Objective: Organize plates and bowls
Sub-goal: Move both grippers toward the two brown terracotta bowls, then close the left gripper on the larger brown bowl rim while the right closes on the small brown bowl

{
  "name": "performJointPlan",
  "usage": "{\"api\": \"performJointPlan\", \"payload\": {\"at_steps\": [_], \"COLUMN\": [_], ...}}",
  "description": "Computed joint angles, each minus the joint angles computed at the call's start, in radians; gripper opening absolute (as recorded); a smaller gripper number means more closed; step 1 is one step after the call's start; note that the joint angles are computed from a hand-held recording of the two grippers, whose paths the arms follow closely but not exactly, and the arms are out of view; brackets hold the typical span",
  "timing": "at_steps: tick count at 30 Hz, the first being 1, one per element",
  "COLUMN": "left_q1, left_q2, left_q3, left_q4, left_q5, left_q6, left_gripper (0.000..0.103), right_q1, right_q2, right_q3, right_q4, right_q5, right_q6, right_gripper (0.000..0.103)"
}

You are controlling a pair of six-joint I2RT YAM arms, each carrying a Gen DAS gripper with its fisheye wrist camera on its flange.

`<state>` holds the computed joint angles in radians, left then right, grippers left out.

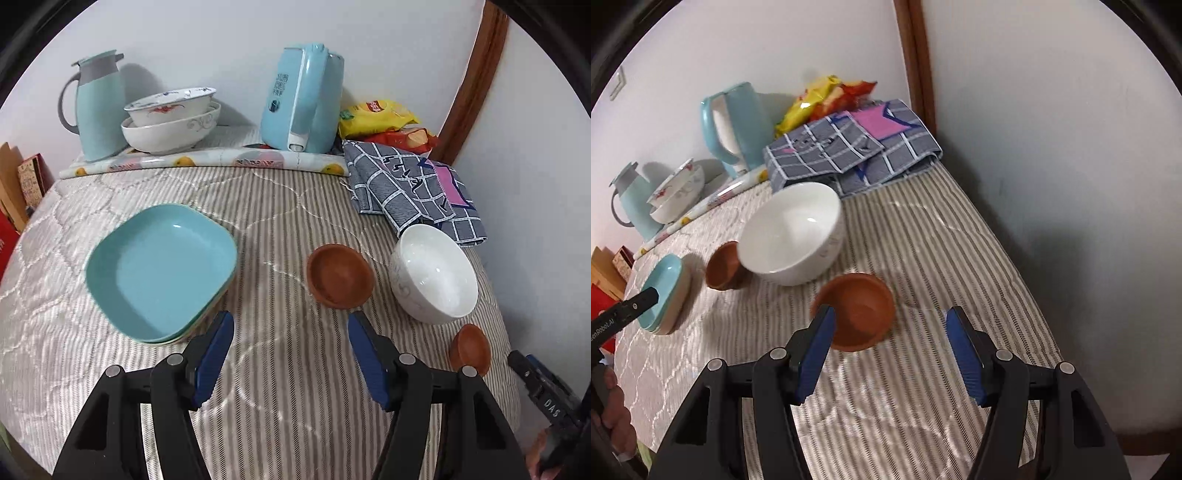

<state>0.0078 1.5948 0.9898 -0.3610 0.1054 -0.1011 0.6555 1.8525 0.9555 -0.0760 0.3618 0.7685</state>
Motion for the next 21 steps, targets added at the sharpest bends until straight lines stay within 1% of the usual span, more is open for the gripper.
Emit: {"api": "performJointPlan", "payload": {"at_steps": [5,7,11,13,16,19,21], "left_q1": [-0.016,-0.023,-0.031,-0.036,-0.042,-0.042,-0.045], "left_q2": [0.086,0.127,0.177,0.201,0.251,0.291,0.317], "left_q3": [0.043,0.070,0.090,0.102,0.130,0.154,0.170], "left_q4": [0.016,0.009,0.040,0.051,0.066,0.081,0.090], "left_q5": [0.005,0.001,0.004,0.000,-0.016,-0.015,-0.014], "left_q6": [-0.026,-0.027,-0.034,-0.035,-0.045,-0.051,-0.055], "left_gripper": [0.062,0.062,0.062,0.062,0.062,0.061,0.056], "right_q1": [-0.040,-0.053,-0.080,-0.088,-0.098,-0.099,-0.096], "right_q2": [0.091,0.127,0.202,0.229,0.273,0.274,0.275], "right_q3": [0.046,0.068,0.119,0.135,0.159,0.137,0.131], "right_q4": [0.020,0.026,0.034,0.041,0.060,0.107,0.124], "right_q5": [-0.054,-0.070,-0.118,-0.137,-0.157,-0.152,-0.148], "right_q6": [-0.031,-0.044,-0.061,-0.065,-0.064,-0.065,-0.066], "right_gripper": [0.062,0.057,0.046,0.036,0.028,0.028,0.028]}}
